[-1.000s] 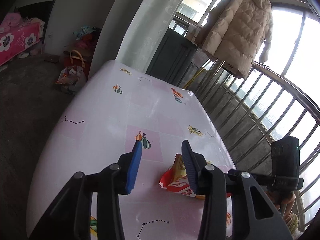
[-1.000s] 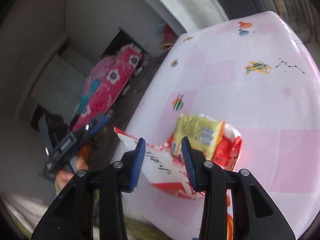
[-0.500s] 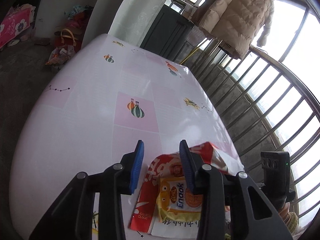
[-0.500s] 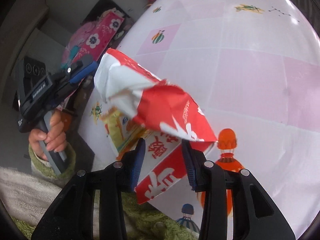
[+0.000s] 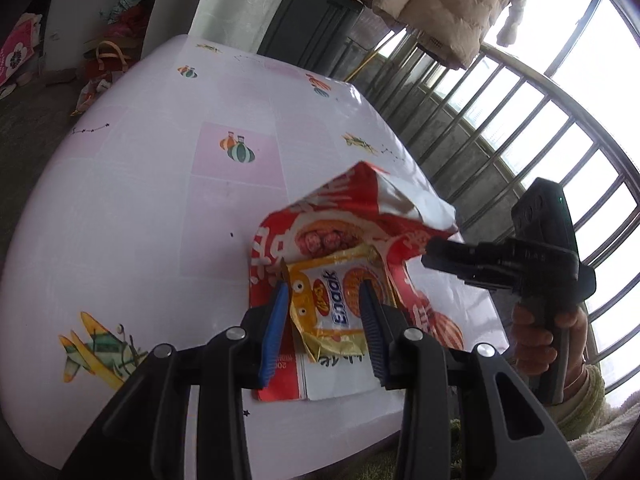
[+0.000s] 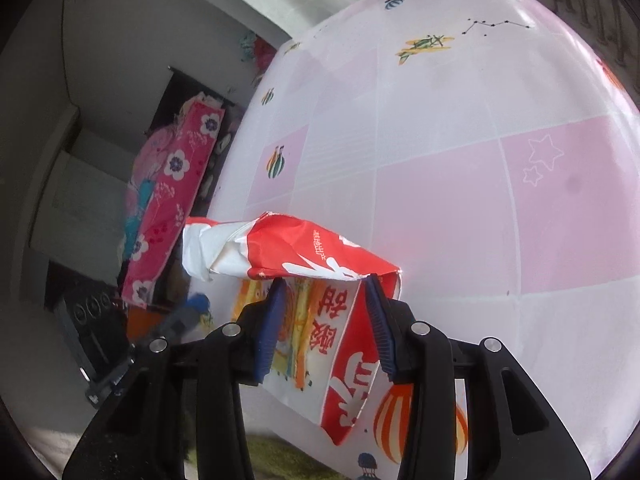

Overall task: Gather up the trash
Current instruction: 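Grasp the red-white snack bag with the right tool while the left tool grasps the Enaak packet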

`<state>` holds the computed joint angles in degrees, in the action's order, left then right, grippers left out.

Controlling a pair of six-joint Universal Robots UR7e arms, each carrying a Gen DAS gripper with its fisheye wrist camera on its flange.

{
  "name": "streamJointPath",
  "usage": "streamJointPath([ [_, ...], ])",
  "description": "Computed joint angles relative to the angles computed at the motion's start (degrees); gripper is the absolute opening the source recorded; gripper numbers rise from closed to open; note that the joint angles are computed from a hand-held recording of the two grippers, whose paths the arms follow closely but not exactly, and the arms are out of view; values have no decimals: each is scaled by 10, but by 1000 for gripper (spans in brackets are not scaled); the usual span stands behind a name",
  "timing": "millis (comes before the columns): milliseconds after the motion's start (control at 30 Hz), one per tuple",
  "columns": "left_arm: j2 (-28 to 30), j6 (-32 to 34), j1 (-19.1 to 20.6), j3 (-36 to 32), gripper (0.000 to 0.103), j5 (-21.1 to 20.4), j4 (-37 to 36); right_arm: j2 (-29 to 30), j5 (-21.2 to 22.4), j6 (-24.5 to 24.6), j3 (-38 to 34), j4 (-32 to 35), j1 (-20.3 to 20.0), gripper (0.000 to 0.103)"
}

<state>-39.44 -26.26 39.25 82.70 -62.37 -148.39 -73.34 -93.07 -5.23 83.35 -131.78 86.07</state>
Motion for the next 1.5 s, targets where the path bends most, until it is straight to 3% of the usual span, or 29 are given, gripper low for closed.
streamJointPath([
  [167, 8, -8, -5, -5, 35, 14, 35, -13, 14, -16, 13, 28, 2, 43],
  [233, 9, -10, -7, -4, 35, 26, 49, -11, 0, -22, 18, 38, 9, 43],
  [500, 13, -38, 4, -11, 35, 9, 76, 5, -74, -28, 24, 24, 27, 43],
  [633, 11, -47, 8, -9, 35, -2, 69, 29, -115, -33, 8, 13, 40, 26],
  [700, 11, -51, 11, -11, 35, -9, 64, 30, -120, -34, 5, 19, 40, 10],
  [867, 7, -60, 22, -4, 35, -54, 32, 17, -99, -38, 8, 27, 29, 6],
  [1000, 11, -72, 30, -6, 35, -88, 16, 11, -28, -13, 4, 47, 2, 4],
  [1133, 19, -73, 33, -17, 35, -102, 18, 5, 15, -2, 2, 60, -14, 4],
  [1300, 31, -78, 36, -35, 21, -103, 27, -2, 30, -7, 9, 63, -16, 4],
  [1500, 33, -71, 24, -40, 12, -53, 44, -2, 5, -28, 17, 45, 3, 8],
])
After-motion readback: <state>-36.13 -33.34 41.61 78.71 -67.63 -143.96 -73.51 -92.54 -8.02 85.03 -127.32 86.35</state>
